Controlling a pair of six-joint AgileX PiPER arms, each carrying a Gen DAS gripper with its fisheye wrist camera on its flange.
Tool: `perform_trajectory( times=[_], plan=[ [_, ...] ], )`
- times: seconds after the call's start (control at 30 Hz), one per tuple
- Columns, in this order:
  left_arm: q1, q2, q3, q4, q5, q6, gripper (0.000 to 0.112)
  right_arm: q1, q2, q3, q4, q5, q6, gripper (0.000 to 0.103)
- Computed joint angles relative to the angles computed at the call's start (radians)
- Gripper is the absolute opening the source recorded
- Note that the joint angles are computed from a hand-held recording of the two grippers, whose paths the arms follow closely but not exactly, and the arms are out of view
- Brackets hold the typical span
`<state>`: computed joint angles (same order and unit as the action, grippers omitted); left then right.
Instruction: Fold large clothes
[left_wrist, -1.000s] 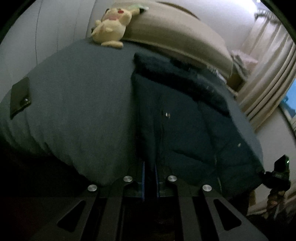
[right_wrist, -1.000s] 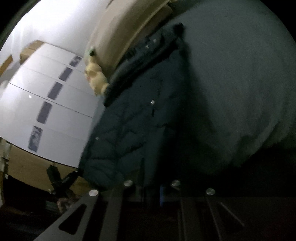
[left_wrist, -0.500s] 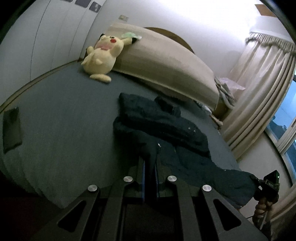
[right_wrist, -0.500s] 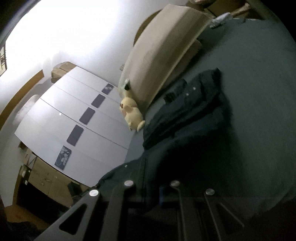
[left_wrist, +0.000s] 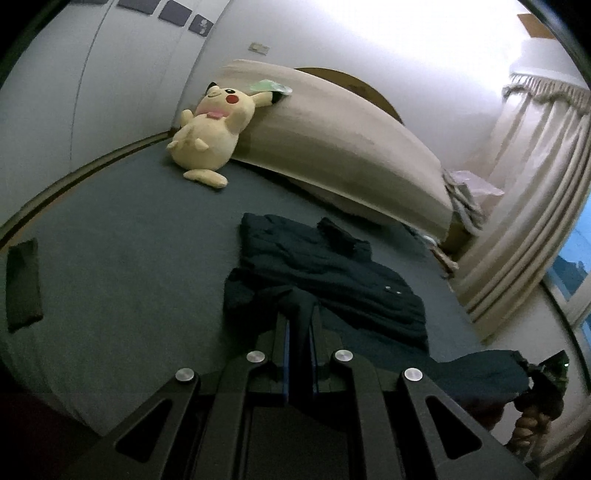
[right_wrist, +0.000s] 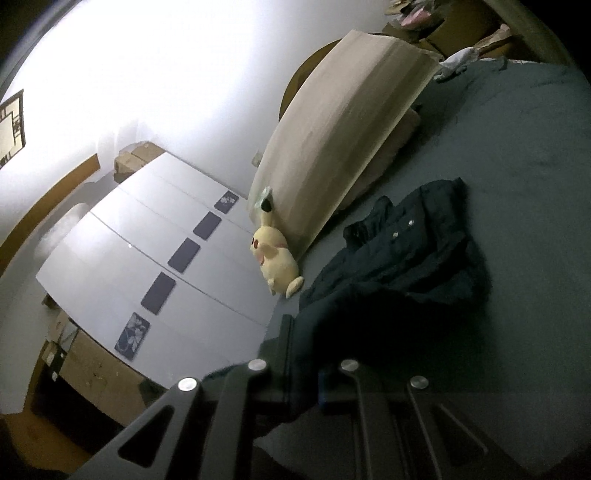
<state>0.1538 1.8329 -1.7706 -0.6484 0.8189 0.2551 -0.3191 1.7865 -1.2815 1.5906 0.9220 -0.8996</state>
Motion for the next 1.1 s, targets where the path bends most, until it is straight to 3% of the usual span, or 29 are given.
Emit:
perform_trajectory(
  times=[0.37,1.1],
  plan=[
    [-0.064,0.072,-0.153,0.215,0.02,-0.183,0.008,0.044,0.079,-0.141,0.0,-0.069,0.074,0.01],
    [-0.088,0.173,-0.332,0.279,0.075,-0.243,0.008,0.071,0.135,-0.253,-0.049,-0.122,0.161,0.01]
  ],
)
